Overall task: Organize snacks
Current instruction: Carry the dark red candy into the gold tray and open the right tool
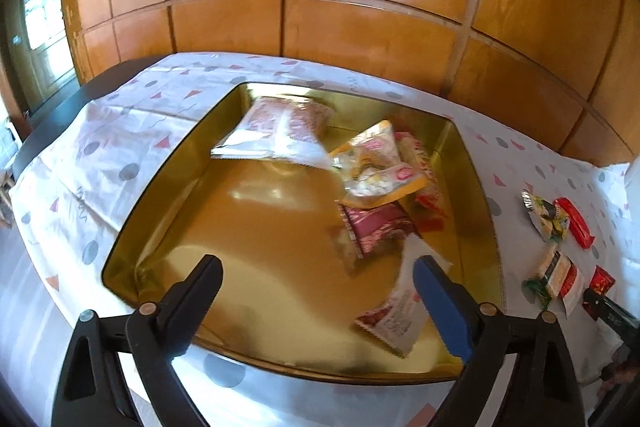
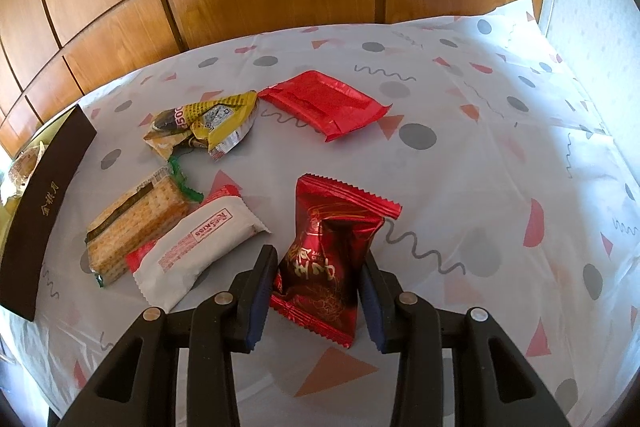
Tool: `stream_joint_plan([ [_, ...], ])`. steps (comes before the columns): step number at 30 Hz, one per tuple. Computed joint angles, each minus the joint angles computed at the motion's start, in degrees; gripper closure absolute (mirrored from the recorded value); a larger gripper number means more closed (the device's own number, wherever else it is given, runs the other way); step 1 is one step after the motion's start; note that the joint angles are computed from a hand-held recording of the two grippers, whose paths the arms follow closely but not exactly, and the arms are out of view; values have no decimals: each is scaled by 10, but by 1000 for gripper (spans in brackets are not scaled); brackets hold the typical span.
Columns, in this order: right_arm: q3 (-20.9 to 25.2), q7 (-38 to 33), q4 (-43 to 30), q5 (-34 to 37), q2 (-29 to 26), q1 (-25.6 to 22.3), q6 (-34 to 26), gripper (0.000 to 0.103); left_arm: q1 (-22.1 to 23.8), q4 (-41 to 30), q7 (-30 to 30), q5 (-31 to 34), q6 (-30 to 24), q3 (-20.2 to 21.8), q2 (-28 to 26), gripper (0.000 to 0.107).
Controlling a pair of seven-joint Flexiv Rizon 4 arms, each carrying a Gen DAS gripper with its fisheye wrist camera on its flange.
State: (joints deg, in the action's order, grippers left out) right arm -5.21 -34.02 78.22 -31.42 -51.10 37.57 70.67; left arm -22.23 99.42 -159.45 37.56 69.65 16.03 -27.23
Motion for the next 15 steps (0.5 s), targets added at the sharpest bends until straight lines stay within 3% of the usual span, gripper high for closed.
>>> stream_joint_plan([
  [6, 53, -49, -23, 30, 2, -18, 3, 66, -3, 22, -22, 17, 7, 14, 12, 11],
  [10, 123, -151, -79, 62, -18, -31, 7, 66, -10, 20, -45, 47, -14, 19, 20, 11],
  [15, 223, -301, -186, 104, -63, -32, -43, 65, -2, 18, -62, 72, -23, 6, 26, 11],
])
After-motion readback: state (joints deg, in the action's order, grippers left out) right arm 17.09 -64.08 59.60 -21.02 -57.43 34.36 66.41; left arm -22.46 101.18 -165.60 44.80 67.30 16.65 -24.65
